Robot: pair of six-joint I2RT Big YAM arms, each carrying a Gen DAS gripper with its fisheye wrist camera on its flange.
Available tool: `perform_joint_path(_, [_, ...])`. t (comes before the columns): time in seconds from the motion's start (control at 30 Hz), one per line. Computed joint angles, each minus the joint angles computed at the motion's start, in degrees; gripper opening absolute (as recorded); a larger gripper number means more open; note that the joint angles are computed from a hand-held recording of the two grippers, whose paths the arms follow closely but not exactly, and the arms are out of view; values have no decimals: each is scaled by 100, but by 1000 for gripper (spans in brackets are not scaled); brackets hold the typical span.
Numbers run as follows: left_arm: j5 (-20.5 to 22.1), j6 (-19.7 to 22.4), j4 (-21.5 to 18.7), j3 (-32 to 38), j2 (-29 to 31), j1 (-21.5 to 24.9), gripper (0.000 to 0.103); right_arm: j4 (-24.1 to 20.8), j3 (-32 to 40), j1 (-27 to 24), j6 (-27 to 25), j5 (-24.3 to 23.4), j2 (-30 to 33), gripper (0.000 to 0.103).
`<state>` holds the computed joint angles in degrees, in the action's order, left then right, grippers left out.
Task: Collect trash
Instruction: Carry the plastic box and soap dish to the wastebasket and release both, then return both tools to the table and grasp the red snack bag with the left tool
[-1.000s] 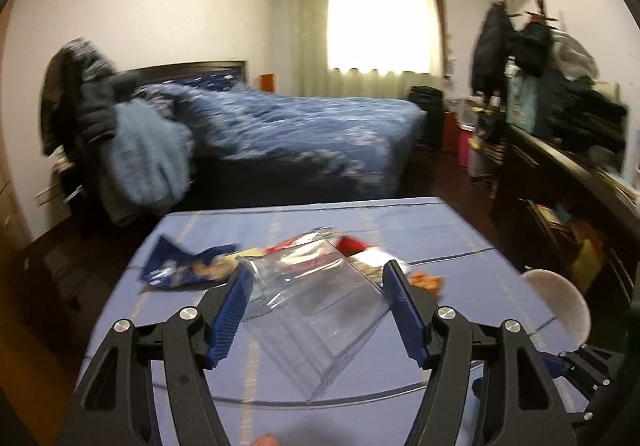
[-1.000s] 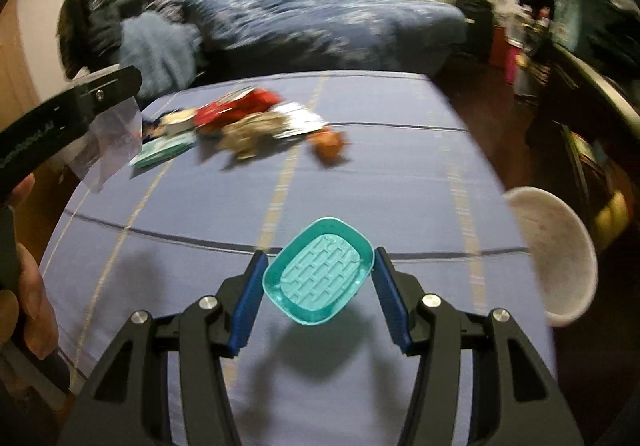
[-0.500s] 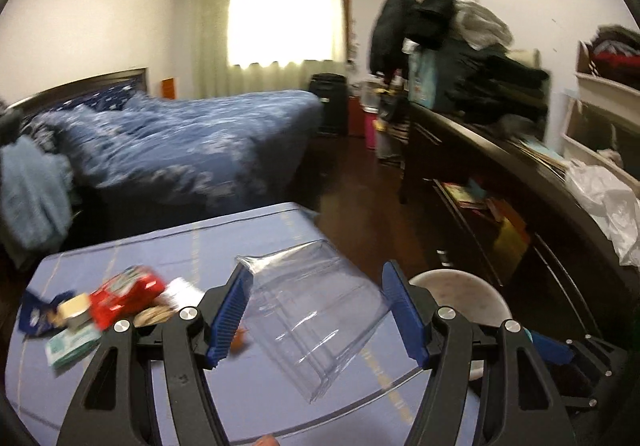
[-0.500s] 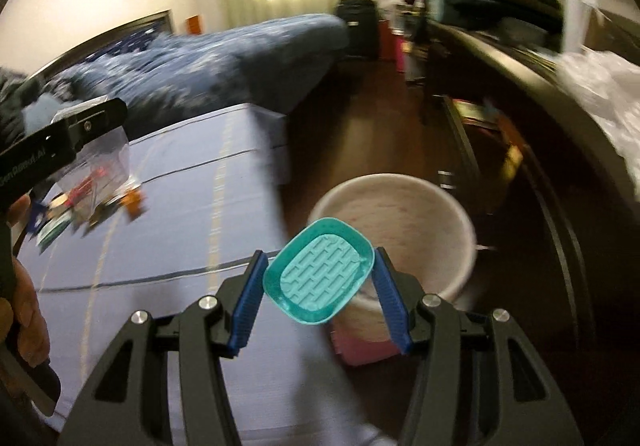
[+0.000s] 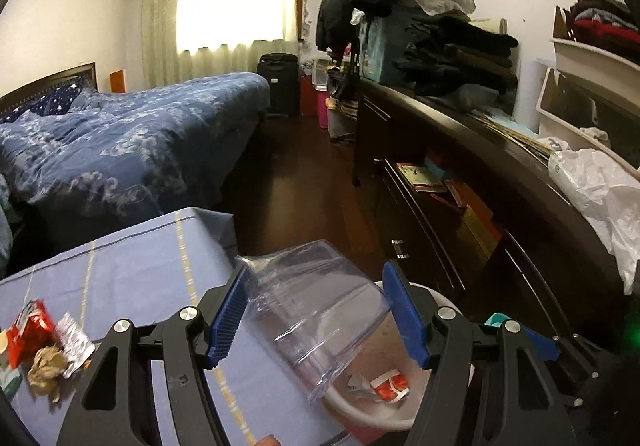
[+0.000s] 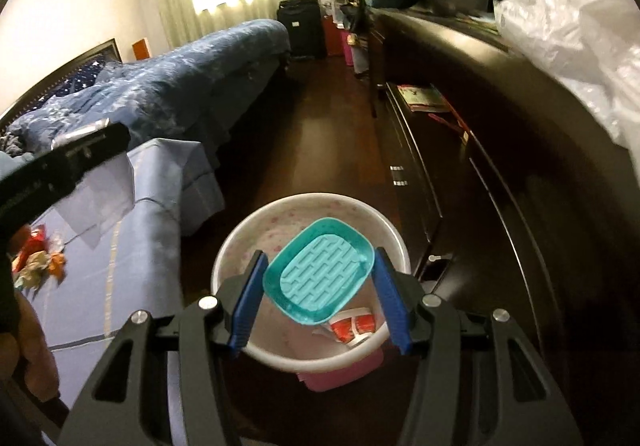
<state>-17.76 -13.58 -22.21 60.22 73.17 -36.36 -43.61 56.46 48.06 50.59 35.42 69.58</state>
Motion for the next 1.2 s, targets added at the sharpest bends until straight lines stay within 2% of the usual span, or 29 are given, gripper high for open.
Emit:
perform_joint_path(0.33, [117, 9, -34, 577, 836, -32, 71, 368, -20, -470, -234, -342, 508, 55])
perform_joint_path(0.43, [43, 98, 12, 679, 994, -61, 76, 459, -20, -557, -262, -364, 580, 55])
perform_joint_path(0.57, [164, 90, 56, 748, 1083, -34, 81, 498, -44, -616, -259, -381, 618, 64])
perform_joint_path(0.7, [356, 69, 111, 738, 1047, 12, 88, 487, -70, -616, -231, -373, 644, 66])
perform_joint_path(0.93, [280, 114, 162, 554, 784, 22, 92, 430, -119, -532, -142, -377, 518, 67])
perform_joint_path(1.2, [-290, 211, 55, 58, 134, 7, 95, 109, -29, 5, 97, -17, 214, 78])
